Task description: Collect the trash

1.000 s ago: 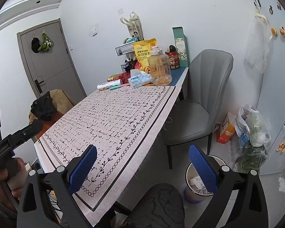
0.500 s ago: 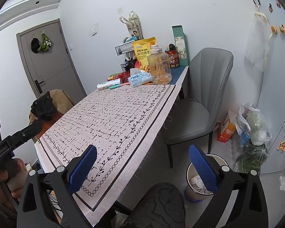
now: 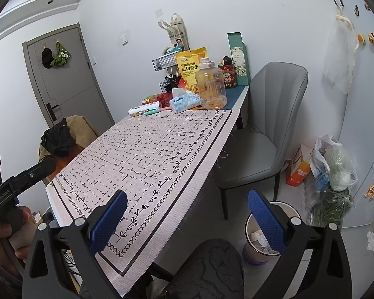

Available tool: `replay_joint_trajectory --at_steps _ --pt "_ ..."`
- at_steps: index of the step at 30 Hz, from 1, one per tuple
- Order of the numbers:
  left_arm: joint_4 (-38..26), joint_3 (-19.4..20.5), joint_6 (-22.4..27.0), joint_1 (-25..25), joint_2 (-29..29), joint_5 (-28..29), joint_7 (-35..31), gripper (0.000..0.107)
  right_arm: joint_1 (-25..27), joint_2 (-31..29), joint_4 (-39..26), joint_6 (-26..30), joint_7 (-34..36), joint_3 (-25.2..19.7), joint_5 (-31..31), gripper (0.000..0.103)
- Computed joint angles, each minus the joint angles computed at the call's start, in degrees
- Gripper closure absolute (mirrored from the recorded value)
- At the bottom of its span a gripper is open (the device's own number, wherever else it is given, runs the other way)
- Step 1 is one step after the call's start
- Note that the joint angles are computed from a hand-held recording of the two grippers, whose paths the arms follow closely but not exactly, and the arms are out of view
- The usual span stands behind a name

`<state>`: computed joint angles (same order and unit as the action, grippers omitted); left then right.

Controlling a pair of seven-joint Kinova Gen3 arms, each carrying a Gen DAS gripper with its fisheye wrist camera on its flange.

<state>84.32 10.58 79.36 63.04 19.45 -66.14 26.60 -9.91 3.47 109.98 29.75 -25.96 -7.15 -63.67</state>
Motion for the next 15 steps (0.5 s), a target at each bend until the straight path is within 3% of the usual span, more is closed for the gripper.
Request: replay_joint_trajectory --at_steps 15 --pt "-0.88 -0.43 0.06 -0.12 0.32 0.30 -1.00 0.011 -0.05 -0.19 0.96 -0.90 0.87 -0.03 -1.06 0.008"
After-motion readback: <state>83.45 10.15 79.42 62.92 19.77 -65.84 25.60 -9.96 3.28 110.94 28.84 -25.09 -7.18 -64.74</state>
